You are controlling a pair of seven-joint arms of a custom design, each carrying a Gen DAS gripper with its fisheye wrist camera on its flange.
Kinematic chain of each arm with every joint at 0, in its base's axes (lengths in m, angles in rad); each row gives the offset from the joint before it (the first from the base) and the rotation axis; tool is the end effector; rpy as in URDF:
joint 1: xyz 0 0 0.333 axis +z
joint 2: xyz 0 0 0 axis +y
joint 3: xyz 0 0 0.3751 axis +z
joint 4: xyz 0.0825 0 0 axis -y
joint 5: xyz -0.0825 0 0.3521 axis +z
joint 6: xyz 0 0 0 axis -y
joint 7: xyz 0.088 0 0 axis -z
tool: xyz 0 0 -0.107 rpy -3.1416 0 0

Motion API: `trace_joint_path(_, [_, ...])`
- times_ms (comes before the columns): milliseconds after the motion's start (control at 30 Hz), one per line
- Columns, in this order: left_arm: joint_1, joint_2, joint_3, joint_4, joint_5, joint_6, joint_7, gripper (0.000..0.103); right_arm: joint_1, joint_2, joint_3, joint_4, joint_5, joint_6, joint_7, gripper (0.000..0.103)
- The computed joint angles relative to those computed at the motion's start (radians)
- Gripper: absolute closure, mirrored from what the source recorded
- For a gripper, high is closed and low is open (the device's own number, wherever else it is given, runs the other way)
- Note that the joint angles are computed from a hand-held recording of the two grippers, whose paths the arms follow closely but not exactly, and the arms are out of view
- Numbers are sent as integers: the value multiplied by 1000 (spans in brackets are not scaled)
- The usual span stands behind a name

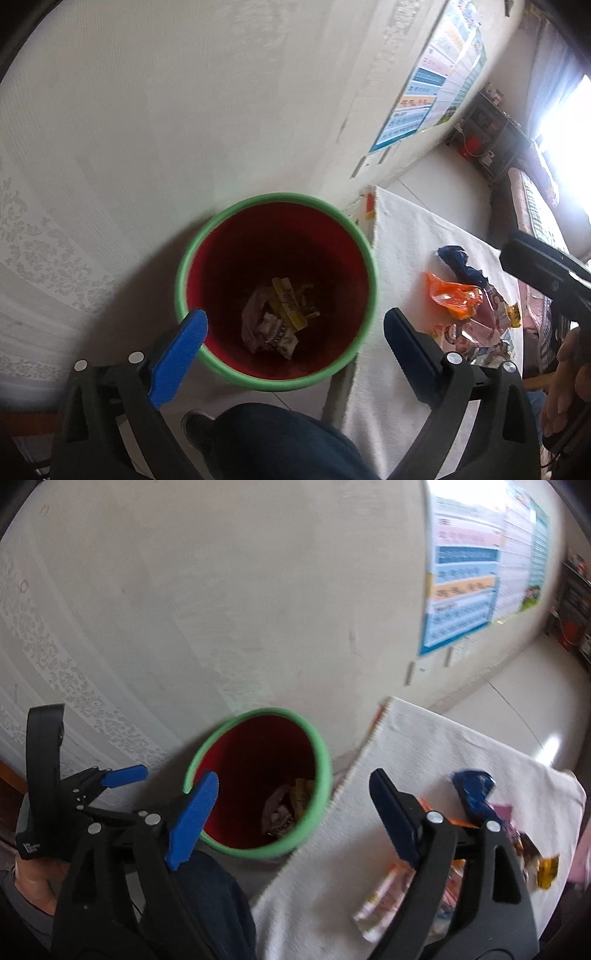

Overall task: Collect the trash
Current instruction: 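Move both open tools back over the remaining trash on the table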

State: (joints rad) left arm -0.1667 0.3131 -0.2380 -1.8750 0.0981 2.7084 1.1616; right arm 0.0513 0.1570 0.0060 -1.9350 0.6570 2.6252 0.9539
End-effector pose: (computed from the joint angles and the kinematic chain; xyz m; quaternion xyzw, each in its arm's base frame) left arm 0.6098 -0.2450 0.4840 -0.6677 0.6967 -0.2443 0.0949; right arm 0.6141 0.0205 0.5351 -0.7236 0.6019 -0.1077 0.3202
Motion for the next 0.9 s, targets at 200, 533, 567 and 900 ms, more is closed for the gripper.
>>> trace_joint_path(200, [-46,24,-19,43,21,-18,-7,10,-41,-76,-43,-109,13,30,-3,20])
trace_joint_path(533, [-141,109,-52,162,46,-71,1,10,-140,-156,-131,-254,1,70,13,20])
trace_joint_path(567, [-151,119,-54,177,50,-79,4,10,-153,-159,-141,-262,-2,70,16,20])
trace_joint_path(900, [-238,218,-58,324,75,-178,18,10,-236,-153,-179,-265,5,71,-3,20])
